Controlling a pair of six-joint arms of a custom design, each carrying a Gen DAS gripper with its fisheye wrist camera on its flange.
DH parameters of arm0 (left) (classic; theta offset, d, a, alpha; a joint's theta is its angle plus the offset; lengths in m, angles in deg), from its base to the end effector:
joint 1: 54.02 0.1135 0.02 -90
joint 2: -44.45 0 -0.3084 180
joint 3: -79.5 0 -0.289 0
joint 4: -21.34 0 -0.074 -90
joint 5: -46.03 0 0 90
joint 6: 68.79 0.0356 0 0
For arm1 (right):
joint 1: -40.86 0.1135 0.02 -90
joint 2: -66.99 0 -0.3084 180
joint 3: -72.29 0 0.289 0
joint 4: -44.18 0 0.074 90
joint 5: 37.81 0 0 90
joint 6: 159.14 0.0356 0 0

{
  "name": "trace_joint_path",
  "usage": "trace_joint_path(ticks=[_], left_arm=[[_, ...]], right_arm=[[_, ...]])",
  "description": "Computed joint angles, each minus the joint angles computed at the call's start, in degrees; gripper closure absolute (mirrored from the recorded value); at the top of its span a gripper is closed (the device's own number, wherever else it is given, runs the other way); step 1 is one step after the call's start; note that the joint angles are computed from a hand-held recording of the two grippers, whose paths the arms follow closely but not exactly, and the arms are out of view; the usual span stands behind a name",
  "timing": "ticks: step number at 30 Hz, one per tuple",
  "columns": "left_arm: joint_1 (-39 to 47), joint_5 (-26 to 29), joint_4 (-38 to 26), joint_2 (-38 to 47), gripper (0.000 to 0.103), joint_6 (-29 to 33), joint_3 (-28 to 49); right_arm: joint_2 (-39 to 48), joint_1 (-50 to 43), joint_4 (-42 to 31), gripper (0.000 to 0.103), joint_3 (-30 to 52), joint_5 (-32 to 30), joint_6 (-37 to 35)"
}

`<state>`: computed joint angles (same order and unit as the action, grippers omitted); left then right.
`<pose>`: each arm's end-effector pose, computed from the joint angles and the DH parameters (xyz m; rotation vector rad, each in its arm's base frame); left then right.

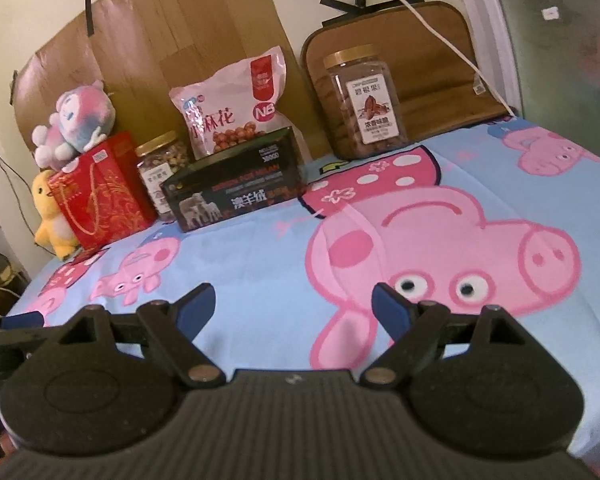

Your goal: Organize snacks

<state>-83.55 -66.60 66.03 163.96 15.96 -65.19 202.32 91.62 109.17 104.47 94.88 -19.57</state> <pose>0.2535 -0.1278 0.0264 0.2587 2.1853 0.1096 0.1783 0.1802 -0.0130 0.3618 2.0191 0.2476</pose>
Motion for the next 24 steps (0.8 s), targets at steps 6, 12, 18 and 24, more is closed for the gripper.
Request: trace_joint_path(ticks=[6,12,18,24], left_arm=[[3.6,3.5,-5.2,3.5,0.0,1.0,7.2],[5.7,5.5,-7.1,6.7,0.0,2.9,13.0],[7.1,8.1,-10.9,9.2,0.0,2.2,18.0],[7.3,7.2,-10.0,12.0,0.0,1.6,19.8]], right_arm=[[-0.3,-6.5,-3.4,0.016,4.7,-5.3,-6.9],[0.9,-11.5,-6.3,0.016,10.0,-9.2,-11.1],[3.5,-14.6,-8.1,0.016,14.5,-11.9,-13.3],[5.3,-15.2,-5.6,0.016,15.1,-13.1,-13.6]])
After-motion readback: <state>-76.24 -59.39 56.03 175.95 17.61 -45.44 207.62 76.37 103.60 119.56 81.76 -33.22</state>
